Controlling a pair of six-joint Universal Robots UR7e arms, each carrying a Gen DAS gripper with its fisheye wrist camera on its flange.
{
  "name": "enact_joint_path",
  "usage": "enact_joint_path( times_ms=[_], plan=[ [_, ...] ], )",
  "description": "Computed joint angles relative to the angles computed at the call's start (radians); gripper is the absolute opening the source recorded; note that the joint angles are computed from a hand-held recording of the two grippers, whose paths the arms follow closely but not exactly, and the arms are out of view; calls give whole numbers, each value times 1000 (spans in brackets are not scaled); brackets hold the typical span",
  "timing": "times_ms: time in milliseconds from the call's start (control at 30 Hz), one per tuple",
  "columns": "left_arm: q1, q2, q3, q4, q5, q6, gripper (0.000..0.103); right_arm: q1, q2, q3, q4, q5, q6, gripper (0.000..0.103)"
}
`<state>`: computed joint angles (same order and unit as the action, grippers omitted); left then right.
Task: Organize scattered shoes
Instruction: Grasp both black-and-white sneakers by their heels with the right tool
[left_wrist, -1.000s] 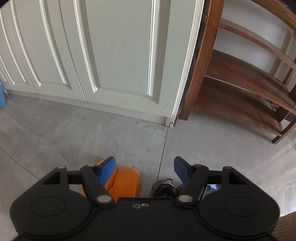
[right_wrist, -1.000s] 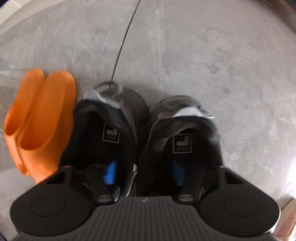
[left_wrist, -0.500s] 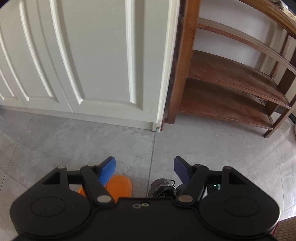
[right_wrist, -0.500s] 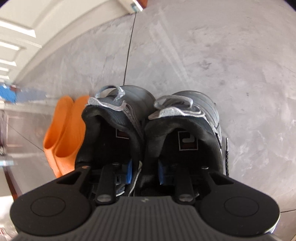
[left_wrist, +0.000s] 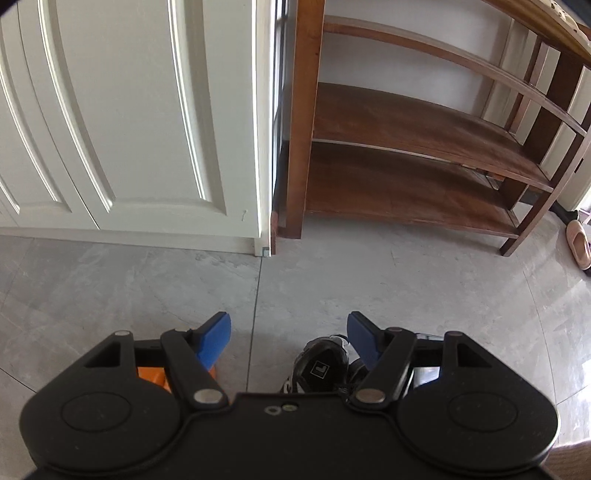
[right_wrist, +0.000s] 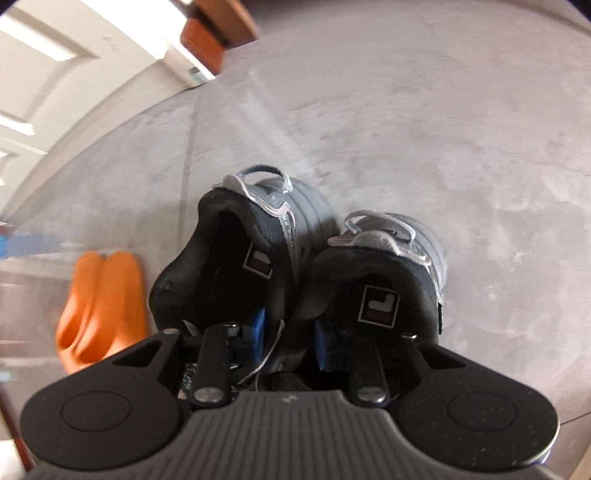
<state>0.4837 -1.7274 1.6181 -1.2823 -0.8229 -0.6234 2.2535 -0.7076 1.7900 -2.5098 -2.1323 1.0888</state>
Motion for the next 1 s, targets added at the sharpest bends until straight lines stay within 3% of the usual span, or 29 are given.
enact_joint_path(
  times_ms=[167,233,267,367,433,500,700,833,867,900,933,1000],
  plan=[
    [30,-7,-2,-10,4,44,69,15,47,-87,165,-86,76,44],
    [46,-8,-8,-10,7,60,69,8,62,-108,222,-120,128,73],
    [52,-8,-10,-10,11,63,69,-1,70,-121,266,-139,162,80],
    [81,-10,-15,-20,24,84,69,-19,85,-128,258,-152,184,87],
    [93,-8,-19,-25,27,93,69,-24,104,-159,292,-154,191,99],
    [108,-4,-26,-27,30,103,69,-29,129,-201,352,-148,218,103],
    [131,4,-36,-57,26,137,69,-38,149,-262,475,-163,360,103],
    [141,8,-36,-74,22,149,69,-29,147,-254,468,-164,318,103],
    [142,8,-37,-75,20,151,69,-30,145,-248,450,-157,269,102],
    [143,12,-38,-79,16,154,69,-25,134,-235,431,-159,240,93],
    [144,14,-39,-84,13,158,69,-20,121,-221,412,-162,218,70],
    [142,19,-41,-93,9,166,69,-8,95,-194,374,-168,175,41]
  ],
)
